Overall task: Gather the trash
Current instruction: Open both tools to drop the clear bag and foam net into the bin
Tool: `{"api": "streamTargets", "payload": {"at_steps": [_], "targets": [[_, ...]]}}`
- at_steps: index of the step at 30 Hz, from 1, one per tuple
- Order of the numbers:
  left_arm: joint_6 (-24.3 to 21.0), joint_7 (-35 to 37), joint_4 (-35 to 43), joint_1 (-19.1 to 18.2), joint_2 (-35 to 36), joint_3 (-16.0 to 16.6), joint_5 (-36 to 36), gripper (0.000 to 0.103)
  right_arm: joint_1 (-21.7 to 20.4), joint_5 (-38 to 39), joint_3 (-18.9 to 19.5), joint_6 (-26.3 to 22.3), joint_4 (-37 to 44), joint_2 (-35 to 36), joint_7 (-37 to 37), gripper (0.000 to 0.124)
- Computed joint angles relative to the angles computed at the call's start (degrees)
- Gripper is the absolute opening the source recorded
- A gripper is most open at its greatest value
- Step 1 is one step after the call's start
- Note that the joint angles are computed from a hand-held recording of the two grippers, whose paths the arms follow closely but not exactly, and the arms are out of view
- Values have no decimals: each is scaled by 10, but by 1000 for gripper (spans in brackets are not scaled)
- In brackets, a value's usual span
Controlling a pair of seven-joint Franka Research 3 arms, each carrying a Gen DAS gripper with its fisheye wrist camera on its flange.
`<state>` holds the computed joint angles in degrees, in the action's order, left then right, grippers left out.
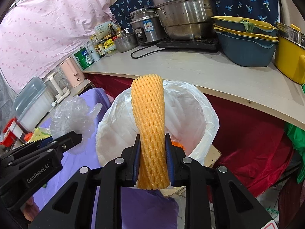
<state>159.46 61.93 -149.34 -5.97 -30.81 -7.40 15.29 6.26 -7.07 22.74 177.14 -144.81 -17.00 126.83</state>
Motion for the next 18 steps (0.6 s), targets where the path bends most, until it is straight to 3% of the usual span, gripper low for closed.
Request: {"api": "streamTargets", "payload": {"at_steps": [10,12,14,15,18], "targets": [[21,22,35,-13,59,9,-23,31,-23,-23,-2,3,18,29,19,27],[22,23,39,-11,65,7,-24,46,-49,-45,19,9,18,26,45,32],[33,10,37,3,64,-6,-10,63,-68,-58,34,16,17,22,64,46],[41,-8,34,19,60,-20,7,64,-89,-70,52,17,16,17,81,47],[41,-24,34,29,57,-26,27,72,-85,-65,47,18,16,15,86,48]]}}
